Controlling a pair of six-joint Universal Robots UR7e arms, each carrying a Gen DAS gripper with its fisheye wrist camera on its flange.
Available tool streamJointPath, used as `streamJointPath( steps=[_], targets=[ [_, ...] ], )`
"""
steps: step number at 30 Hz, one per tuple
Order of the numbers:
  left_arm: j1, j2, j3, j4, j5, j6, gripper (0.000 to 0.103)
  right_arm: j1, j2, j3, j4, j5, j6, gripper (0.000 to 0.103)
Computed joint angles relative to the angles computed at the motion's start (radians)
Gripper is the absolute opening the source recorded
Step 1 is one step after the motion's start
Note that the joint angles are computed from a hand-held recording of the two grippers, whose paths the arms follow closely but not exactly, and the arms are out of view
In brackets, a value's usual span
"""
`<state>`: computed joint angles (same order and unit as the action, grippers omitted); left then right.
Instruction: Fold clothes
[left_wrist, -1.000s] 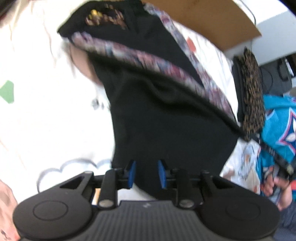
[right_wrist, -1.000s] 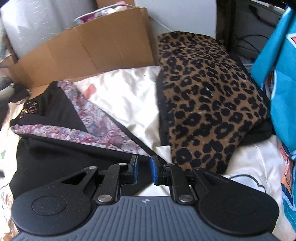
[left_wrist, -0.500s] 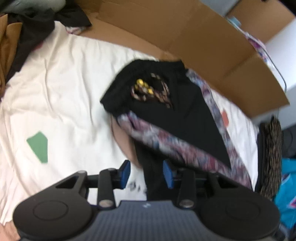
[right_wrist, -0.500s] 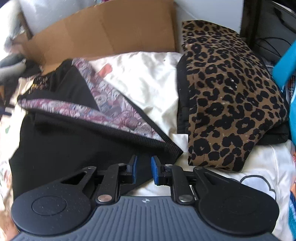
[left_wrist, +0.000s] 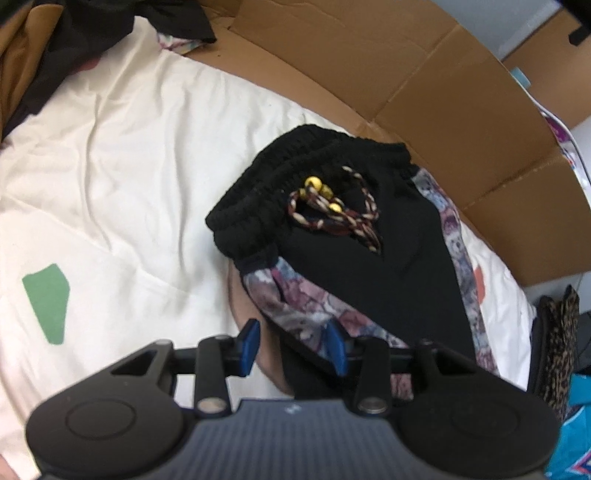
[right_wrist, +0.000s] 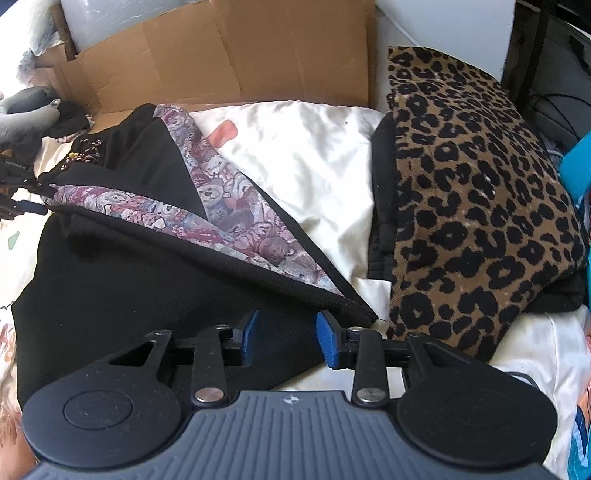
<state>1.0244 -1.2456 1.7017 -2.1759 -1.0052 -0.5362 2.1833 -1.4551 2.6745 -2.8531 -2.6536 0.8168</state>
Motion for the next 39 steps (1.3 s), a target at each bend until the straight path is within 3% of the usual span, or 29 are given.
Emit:
streamJointPath(
  steps=[4,11,18,27,39],
  targets=[
    [0.007,0.011,0.01,-0.04,0.0,0.014,0.04,-0.01,0.018,-0.001,-0.037,-0.002,-0.036,0.043],
    [-0.017,0.011,-0.027,-0.01,0.012,0.076,0.02,-0.043,0.03,0.015,-0.13,-0.007,-0.056,0.048],
    [-0.06,0.041,-0.112,0.039,0.023,0.112,0.018,-0.046,0.062,0.016,-0.175,-0.017,-0.08,0.049],
    [-0.074,0.182,-0.274,0.056,0.034,0.18,0.017,-0.059,0.075,0.033,-0.255,-0.024,-0.088,0.049],
    [-0.057,0.388,-0.48,0.096,0.083,0.23,0.013,-0.104,0.038,0.059,-0.356,0.029,-0.148,0.049]
  ],
)
